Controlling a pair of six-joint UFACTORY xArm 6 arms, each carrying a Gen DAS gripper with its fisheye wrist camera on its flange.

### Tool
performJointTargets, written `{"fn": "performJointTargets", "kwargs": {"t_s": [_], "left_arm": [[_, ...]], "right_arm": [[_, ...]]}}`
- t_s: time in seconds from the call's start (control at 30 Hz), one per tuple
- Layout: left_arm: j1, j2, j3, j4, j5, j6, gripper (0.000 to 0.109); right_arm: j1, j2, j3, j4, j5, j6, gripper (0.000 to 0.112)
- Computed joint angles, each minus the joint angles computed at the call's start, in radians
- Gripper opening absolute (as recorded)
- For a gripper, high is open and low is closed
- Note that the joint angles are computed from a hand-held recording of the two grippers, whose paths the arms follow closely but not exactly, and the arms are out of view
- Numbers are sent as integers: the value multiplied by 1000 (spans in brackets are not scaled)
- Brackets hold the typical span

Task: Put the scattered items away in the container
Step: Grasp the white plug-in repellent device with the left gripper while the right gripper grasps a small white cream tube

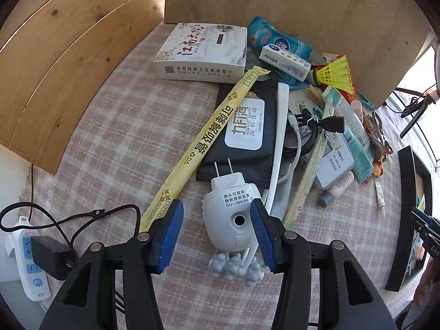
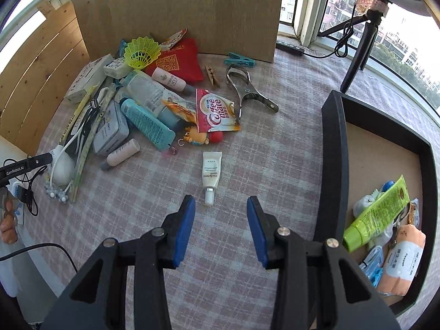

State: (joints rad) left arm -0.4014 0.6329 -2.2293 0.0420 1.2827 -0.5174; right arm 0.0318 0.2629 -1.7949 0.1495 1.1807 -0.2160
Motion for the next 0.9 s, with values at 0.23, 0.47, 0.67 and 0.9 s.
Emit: {"fn": "performJointTargets", "kwargs": {"t_s": [0.23, 0.47, 0.67, 0.9], "left_arm": [[-11, 41, -42, -44, 21, 25, 48], [-21, 58, -50, -25, 27, 16, 52], [-21, 95, -91, -36, 58, 13, 53], [-27, 85, -33, -26, 20, -10, 53]], "right_arm": [[8, 48, -55, -2, 26, 7, 39], [8, 105, -108, 0, 53, 7, 39], [16, 169, -170, -6, 82, 16, 39], [40, 265, -276, -39, 138, 31, 39]]}}
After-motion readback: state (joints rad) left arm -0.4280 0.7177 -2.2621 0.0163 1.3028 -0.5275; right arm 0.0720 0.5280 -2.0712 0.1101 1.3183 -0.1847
